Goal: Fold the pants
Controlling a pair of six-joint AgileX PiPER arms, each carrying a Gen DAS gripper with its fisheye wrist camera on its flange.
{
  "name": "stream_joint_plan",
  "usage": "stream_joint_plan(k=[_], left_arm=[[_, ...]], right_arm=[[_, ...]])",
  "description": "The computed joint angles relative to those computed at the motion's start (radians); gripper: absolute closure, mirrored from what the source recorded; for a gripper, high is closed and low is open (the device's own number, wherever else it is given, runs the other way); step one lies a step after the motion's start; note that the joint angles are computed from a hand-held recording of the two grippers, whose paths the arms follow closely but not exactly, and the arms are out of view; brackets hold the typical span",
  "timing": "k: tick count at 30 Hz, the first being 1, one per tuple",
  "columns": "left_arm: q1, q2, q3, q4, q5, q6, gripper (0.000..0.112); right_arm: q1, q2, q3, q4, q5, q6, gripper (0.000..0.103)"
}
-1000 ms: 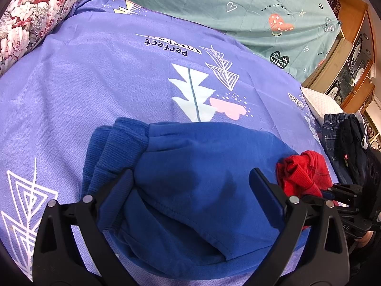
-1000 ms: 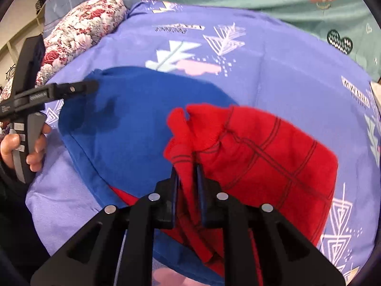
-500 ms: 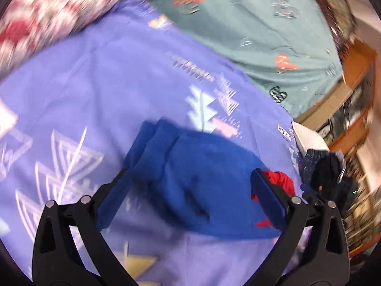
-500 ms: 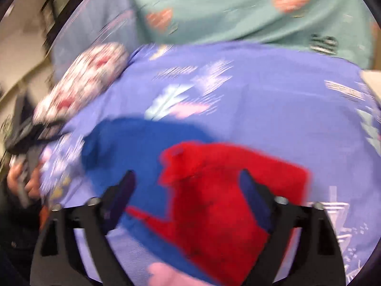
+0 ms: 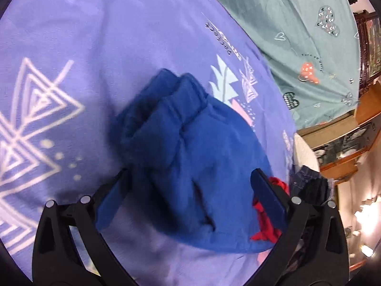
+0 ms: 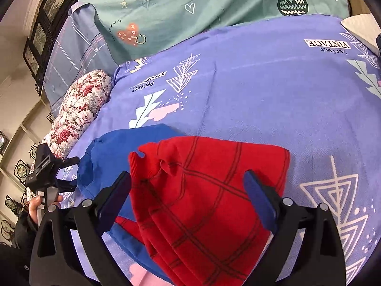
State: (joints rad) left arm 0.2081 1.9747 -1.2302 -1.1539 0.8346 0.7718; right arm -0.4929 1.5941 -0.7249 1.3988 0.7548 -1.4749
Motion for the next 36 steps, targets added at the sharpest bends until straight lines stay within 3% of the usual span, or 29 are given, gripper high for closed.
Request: stream_joint_plan(k=[3, 9, 14, 18, 21, 25, 30, 36], left_arm=[[-0.041, -0.002, -0.009, 0.022, -0.043, -0.052, 0.028], [-0.002, 0.047, -0.023, -0.047, 0.047, -0.039, 0.056], [-0.006, 0.045, -0.008, -0.084, 0.05, -0.019, 0.061], [0.007, 0.076, 0.003, -0.133, 0.056, -0.05, 0.091], [0.006, 0.067, 0.032, -0.171, 0.041, -0.037, 0.095], [-0.031, -0.056, 0.107, -0.205, -0.047, 0.025, 0.1], [-0.237, -0.269, 0.128, -0.083, -0.26, 0.068, 0.101], [-0.615, -0.328, -0.033, 0.218, -0.311, -0.062, 0.101]], right_arm=[[-0.002, -0.007, 0.007, 0.011, 0.001, -0.02, 0.008], [-0.002, -0.025, 0.025, 0.048, 0.005, -0.07, 0.008], [-0.042, 0.01, -0.001, 0.037, 0.051, -0.034, 0.008], [-0.067, 0.021, -0.007, 0.041, 0.079, -0.03, 0.008], [-0.07, 0.014, -0.002, 0.046, 0.081, -0.036, 0.008], [-0.079, 0.008, 0.006, 0.066, 0.079, -0.051, 0.008], [-0.139, 0.019, 0.007, 0.113, 0.099, -0.04, 0.008], [-0.357, 0.019, -0.027, 0.066, 0.249, 0.054, 0.006]])
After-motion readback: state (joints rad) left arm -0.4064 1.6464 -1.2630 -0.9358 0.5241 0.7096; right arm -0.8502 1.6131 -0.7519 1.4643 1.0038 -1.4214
